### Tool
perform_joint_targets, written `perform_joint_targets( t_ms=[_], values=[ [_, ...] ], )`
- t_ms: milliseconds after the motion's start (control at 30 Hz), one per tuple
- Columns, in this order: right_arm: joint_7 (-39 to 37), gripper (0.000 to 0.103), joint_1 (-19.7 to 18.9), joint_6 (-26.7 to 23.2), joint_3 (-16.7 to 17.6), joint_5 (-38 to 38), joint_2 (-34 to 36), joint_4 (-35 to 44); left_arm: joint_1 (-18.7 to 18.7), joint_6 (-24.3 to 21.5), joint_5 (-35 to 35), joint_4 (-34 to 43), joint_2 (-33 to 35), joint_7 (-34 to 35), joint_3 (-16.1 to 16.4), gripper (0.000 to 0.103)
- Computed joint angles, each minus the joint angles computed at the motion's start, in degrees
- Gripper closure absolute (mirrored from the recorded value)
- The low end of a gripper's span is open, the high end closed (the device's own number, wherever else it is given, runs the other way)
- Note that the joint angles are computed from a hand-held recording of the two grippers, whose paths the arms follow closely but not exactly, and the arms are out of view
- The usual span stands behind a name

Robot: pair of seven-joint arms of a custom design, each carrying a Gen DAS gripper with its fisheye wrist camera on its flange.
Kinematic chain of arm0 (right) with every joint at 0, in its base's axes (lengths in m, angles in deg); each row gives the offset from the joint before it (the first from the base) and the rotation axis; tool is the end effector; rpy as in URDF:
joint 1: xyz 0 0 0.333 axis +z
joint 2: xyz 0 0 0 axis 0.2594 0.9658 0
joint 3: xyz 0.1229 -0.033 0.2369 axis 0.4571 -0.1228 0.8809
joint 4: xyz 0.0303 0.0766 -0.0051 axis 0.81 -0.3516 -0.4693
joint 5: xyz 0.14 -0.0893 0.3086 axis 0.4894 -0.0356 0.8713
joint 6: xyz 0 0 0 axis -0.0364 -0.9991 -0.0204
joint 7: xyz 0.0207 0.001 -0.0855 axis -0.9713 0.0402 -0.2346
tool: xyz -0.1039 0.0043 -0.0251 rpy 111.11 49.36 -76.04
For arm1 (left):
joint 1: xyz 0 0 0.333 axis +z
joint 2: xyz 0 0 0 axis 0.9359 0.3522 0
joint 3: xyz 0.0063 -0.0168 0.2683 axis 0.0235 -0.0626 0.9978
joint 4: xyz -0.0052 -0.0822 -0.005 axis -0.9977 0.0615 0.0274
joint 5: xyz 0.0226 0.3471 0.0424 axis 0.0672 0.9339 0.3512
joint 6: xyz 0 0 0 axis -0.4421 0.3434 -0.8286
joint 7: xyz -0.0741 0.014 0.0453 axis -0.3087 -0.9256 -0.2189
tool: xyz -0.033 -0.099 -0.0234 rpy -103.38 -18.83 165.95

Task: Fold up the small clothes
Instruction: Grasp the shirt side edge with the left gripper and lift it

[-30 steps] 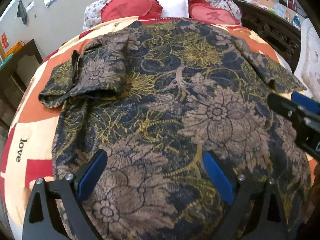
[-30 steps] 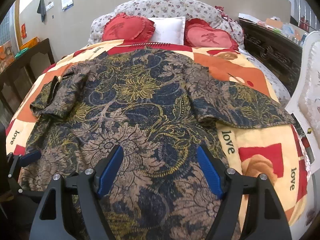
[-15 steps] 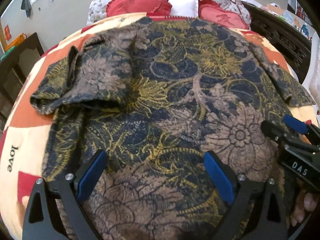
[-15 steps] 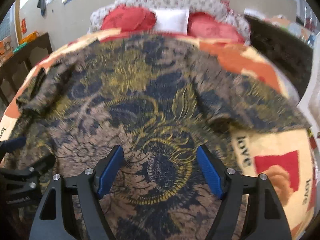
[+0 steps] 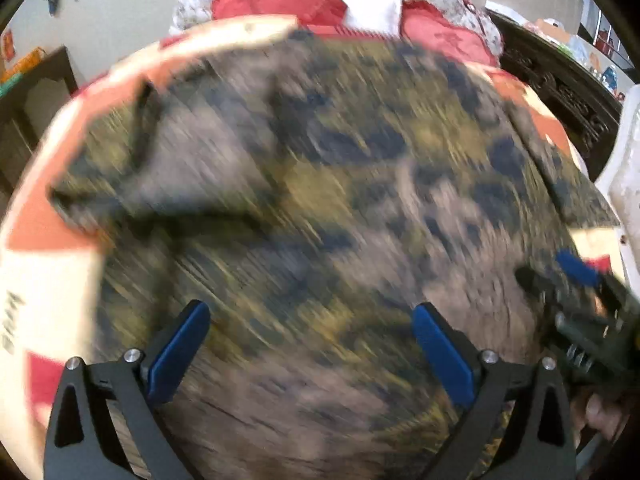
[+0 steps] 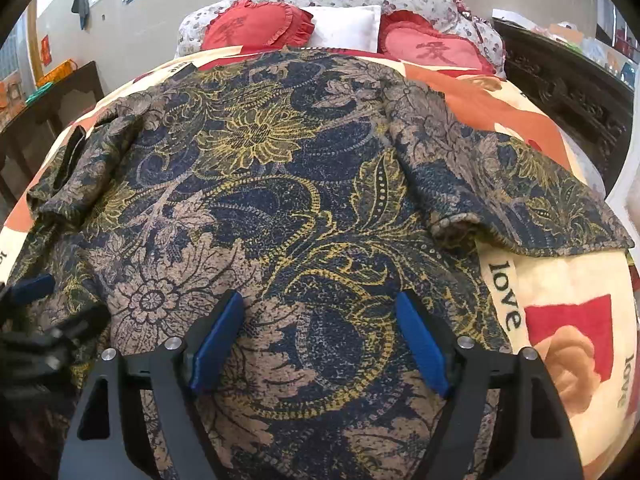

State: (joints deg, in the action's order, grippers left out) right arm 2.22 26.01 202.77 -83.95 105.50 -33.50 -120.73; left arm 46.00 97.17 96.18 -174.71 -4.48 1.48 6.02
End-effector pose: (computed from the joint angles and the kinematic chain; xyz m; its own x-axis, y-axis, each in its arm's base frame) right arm 0.5185 0.0664 0.4615 0.5013 -0.8652 -0.0111 -0.6584 -0.3730 -0.6538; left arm 0.4260 -0.3329 0.5410 0.4130 -0.9106 0.0131 -0.7600 -0.3526 -0.5460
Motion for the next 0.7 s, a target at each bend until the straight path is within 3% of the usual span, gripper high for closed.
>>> perform_joint_targets(
  t_ms=[133, 233, 333, 433, 467, 600, 700],
  values=[
    [-0.81, 0.02, 0.04, 0.34, -0.14, 0.7, -0.13, -0.28, 2.95, -4.0, 4.06, 0.21, -4.14, 5.24, 1.82, 0.0],
    [-1.34, 0.02, 0.1, 0.18, -0.21, 1.83, -0.07, -0.17, 7.45, 0.91, 2.88, -5.16, -9.45, 9.44, 4.68, 0.0],
    [-1.82, 0.02, 0.17, 0.67, -0.19, 2.86, -0.03, -0.32, 11.37, 3.02, 2.13, -9.48, -12.08, 11.67, 5.74, 0.001],
    [-1.61, 0.02, 0.16, 1.02, -0.11, 3.06, -0.02, -0.43, 13.57, 8.02, -2.43, -13.2, -13.17, 16.5, 6.83, 0.018],
    [-1.49, 0.02, 0.17, 1.1, -0.06, 3.0, 0.05, -0.37, 14.11, 8.84, -3.25, -13.59, -13.29, 17.47, 6.52, 0.024],
    [-1.59, 0.02, 0.16, 0.91, -0.08, 3.26, 0.15, -0.2, 15.82, 10.84, -2.06, -13.09, -11.85, 17.74, 4.6, 0.025],
    [-1.55, 0.02, 0.16, 0.74, -0.02, 3.45, 0.21, -0.04, 16.13, 8.34, -2.39, -10.54, -8.85, 18.25, 4.25, 0.028]
  ],
)
